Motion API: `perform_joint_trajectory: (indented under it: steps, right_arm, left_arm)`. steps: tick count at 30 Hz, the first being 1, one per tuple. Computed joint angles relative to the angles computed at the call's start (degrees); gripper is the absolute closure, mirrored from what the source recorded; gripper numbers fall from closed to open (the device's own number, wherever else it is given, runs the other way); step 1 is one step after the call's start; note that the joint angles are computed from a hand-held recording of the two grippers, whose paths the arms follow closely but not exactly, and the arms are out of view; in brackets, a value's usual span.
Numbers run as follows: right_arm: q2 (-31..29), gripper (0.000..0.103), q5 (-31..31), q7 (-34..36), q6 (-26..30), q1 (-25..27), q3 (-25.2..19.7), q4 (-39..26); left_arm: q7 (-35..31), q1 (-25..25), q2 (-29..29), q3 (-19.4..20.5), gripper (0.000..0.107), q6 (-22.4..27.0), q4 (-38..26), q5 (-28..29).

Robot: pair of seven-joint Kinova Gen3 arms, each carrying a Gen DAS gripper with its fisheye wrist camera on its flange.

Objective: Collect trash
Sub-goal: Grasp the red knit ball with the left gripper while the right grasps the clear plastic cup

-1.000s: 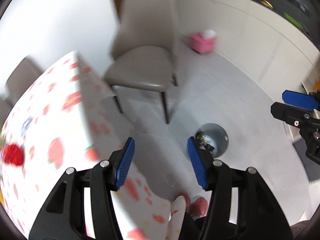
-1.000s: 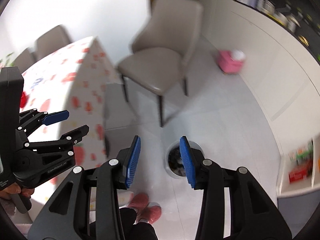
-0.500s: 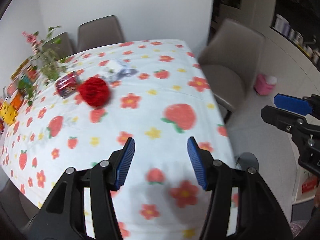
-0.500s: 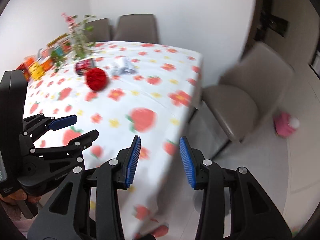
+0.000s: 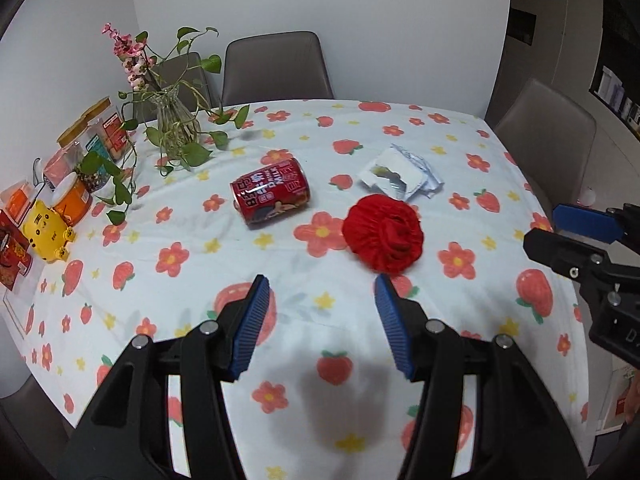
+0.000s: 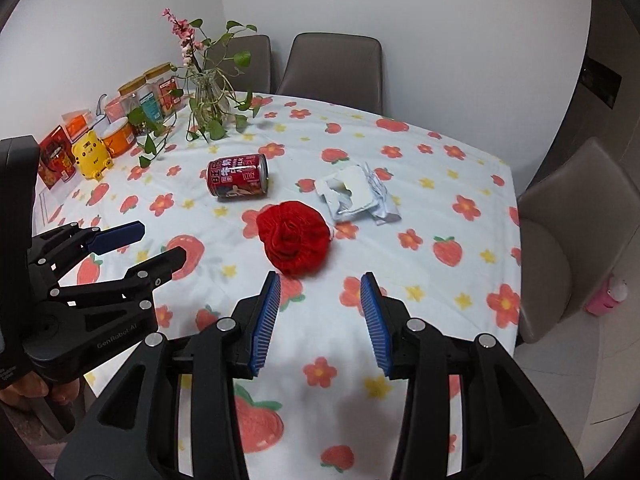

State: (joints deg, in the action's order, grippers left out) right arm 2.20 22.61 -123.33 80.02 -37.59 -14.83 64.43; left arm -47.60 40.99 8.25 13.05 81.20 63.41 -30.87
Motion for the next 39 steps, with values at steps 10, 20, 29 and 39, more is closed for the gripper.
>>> perform_joint_trajectory:
  steps: [10, 20, 29, 39]
  right_arm:
    - [9.47, 0.050, -0.85, 4.51, 1.00, -3.21, 3.92, -8.89]
    - [14.52, 0.050, -3.40, 8.58, 0.49, -1.86, 8.37, -13.31]
    - [18.13, 0.050, -5.51, 12.94, -1.35, 2.98, 11.06, -15.58]
    - [22.83, 0.050, -9.40, 18.02, -3.85, 7.09, 12.14, -16.50]
  left_arm:
    - [-7.75, -7.77, -0.39, -2.24, 0.042, -6.90, 3.54, 2.85]
    - [-11.30, -10.25, 3.38, -3.71, 0.040, -9.21, 0.11, 8.24]
    - [-16.30, -8.38, 9.47, -4.60, 0.040, -10.48, -5.81, 13.69]
    - [-18.84, -7.59, 13.74, -6.18, 0.032, -11.81, -7.55, 18.47]
